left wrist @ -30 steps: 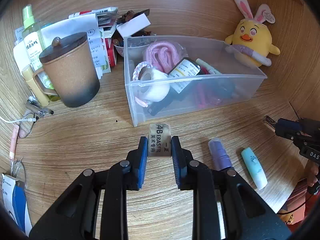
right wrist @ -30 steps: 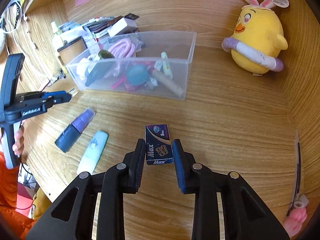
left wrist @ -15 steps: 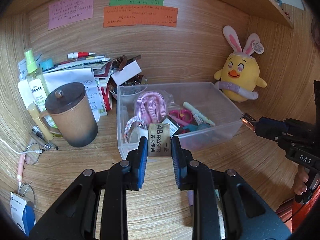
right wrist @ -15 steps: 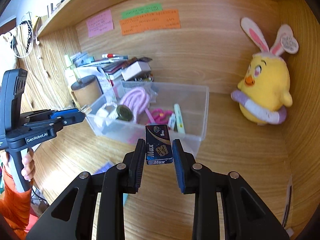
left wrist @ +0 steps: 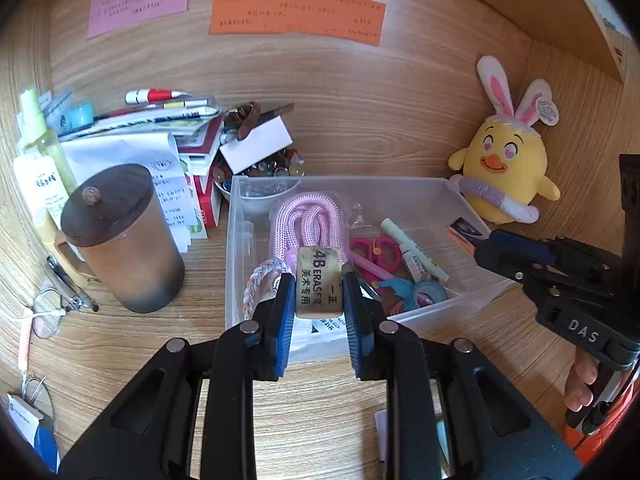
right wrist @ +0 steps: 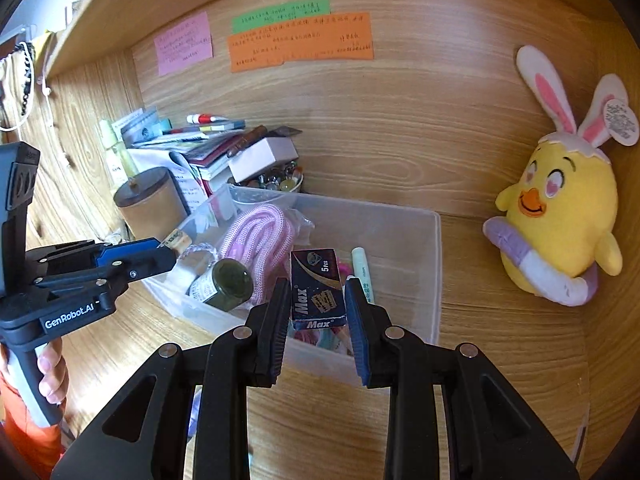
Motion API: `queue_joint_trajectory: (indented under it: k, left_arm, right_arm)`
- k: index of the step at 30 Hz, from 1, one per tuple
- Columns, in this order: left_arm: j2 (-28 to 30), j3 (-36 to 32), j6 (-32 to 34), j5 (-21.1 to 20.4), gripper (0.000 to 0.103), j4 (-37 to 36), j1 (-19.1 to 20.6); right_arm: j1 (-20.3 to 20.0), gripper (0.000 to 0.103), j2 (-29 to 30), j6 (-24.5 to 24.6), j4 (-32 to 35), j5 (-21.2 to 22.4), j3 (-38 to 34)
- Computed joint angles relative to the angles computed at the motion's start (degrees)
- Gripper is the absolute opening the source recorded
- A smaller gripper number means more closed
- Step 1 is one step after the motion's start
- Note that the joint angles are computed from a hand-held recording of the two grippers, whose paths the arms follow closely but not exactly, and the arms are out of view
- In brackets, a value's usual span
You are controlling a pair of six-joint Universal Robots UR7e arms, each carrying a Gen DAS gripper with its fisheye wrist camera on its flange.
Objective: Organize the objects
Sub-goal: 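Carry the eraser and Max box into the clear box, release with both grippers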
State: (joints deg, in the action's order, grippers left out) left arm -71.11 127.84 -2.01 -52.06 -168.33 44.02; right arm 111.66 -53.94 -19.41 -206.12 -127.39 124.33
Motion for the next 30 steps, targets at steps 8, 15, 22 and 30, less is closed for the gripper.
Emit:
queue_joint_trajectory:
  k: [8, 15, 22, 30]
  left_arm:
    - [2.10, -1.96, -0.42, -2.22, 0.023, 2.77, 1.66]
    - [1.59, -0.27, 1.85, 0.13, 0.023, 0.37, -0.74]
    - [-0.61, 1.72, 2.60, 0.29, 0.044, -0.25, -2.93]
    - [-4.33, 6.23, 0.68, 2.06, 0.085, -1.43, -5.12]
  right_arm:
    - [-2.11, 0.025, 2.02, 2.07, 6.56, 1.29, -2.99]
    - [-1.68, 0.028, 2.63, 2.74, 8.80, -0.58, -3.92]
    - [0.67, 0.043, 1.73, 1.14, 5.17, -2.42, -1.87]
    - [2.12, 0.069, -0.67, 3.68, 2.45, -3.06, 3.77]
